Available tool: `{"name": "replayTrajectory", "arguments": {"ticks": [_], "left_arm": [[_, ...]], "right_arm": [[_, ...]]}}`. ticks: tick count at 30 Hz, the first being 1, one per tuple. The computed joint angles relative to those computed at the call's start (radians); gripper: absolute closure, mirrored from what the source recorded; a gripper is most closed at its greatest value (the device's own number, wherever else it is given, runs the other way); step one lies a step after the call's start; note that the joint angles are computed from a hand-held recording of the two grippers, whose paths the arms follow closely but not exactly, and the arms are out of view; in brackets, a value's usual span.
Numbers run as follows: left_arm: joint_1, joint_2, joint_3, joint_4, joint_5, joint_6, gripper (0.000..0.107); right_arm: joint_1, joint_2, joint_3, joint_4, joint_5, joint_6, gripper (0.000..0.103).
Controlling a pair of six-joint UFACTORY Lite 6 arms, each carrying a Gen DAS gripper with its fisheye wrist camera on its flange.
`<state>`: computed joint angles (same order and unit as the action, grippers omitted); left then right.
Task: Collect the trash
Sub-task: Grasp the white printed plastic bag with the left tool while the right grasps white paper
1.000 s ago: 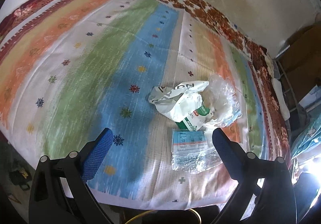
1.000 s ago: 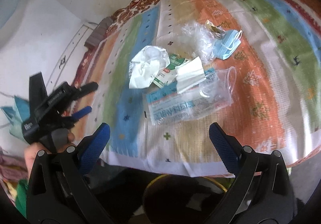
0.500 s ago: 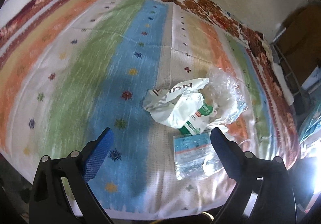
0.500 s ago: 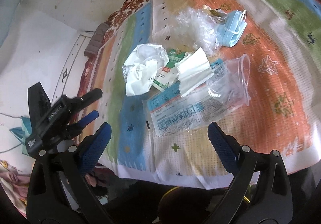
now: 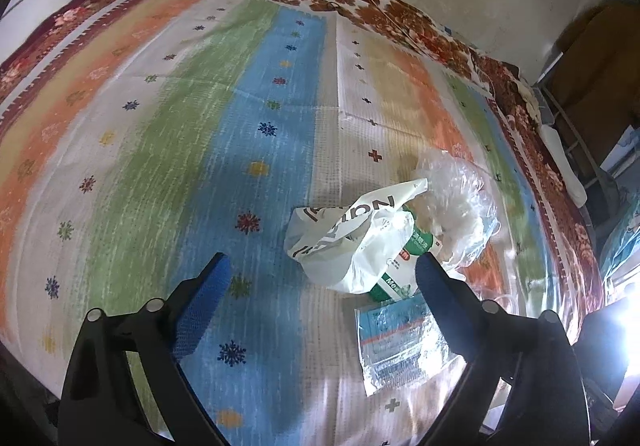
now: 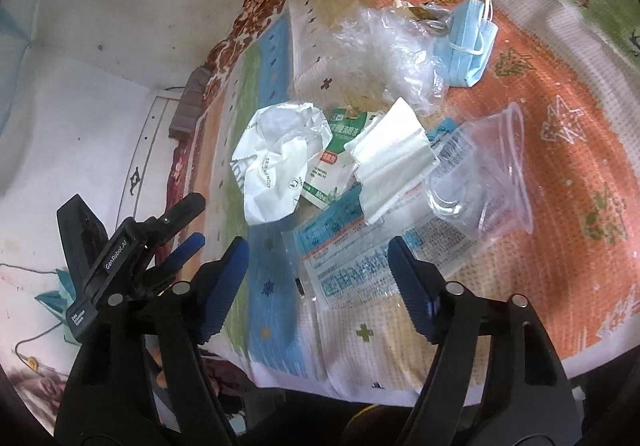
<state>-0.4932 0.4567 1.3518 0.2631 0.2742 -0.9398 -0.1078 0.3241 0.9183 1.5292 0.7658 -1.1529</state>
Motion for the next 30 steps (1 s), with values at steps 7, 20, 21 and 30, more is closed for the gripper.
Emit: {"name": "replayTrajectory", "arguments": {"ticks": [7,20,21,30], "left_arm": [[0.013,0.048,0.044,-0.097,-0.017,0.114,0.018],[0.047,0.164,0.139,-0.326,-0.034,0.378,0.025],[0.044,0.182,0.159,-0.319,-0.026,0.383,0.026],[0.031,0.259,0.235,-0.338,-0.021,0.440,0.077]], "right_arm": [[0.023,0.081,0.039,0.071,-0.033,0.003,0.047],[0.046,0.210,0.126,0.156,-0.073,-0.023,0.059],[0.047,0.223,0.136,0.156,-0.079,-0.020,0.063],[0.050,0.270,0.194,0.100,-0.113,0.015,0.095]]}}
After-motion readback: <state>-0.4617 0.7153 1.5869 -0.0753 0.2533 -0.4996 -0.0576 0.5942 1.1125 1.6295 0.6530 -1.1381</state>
